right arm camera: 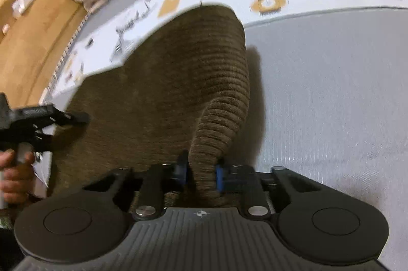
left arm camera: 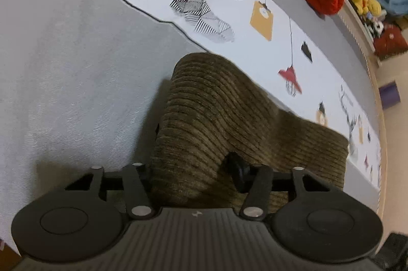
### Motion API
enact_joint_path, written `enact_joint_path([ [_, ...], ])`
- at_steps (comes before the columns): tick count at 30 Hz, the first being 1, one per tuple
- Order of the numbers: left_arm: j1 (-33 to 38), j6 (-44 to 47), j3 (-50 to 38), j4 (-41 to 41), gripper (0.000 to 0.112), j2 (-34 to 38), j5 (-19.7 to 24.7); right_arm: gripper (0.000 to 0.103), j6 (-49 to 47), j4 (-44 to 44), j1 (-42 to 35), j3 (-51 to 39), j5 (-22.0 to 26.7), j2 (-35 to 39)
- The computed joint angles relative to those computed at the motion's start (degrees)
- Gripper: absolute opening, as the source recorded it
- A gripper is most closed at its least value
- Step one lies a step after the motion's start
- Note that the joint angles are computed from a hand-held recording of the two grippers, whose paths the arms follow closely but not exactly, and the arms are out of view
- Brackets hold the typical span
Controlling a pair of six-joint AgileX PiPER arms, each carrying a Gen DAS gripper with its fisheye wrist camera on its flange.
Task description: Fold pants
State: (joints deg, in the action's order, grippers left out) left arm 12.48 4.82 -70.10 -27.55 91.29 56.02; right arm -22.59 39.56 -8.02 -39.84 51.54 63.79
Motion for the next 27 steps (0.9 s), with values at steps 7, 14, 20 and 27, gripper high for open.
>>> enact_joint_path([
  [7, -10.88, -3.82, -7.22, -5.30, 0.042, 6.99, -3.36, 0.017, -8.03, 0.88, -15.27, -11.99, 10.07, 4.19],
  [14, -26.09, -9.78, -21.08, -7.00, 0.039, 18.87, -8.16, 0.017, -16.48, -5.66, -29.34, -26.45, 15.78, 16.08],
  [20, -34.72, -17.48, -28.82, 9.97, 0.070, 22.20, -6.54, 0.023, -15.08, -8.68, -39.24, -25.11, 3.86, 21.64],
  [27, -39.25, -12.79, -18.45, 20.44, 0.033, 11.69, -18.58, 0.026, -30.29, -2.06, -41.12, -22.09, 5.63, 14.71],
])
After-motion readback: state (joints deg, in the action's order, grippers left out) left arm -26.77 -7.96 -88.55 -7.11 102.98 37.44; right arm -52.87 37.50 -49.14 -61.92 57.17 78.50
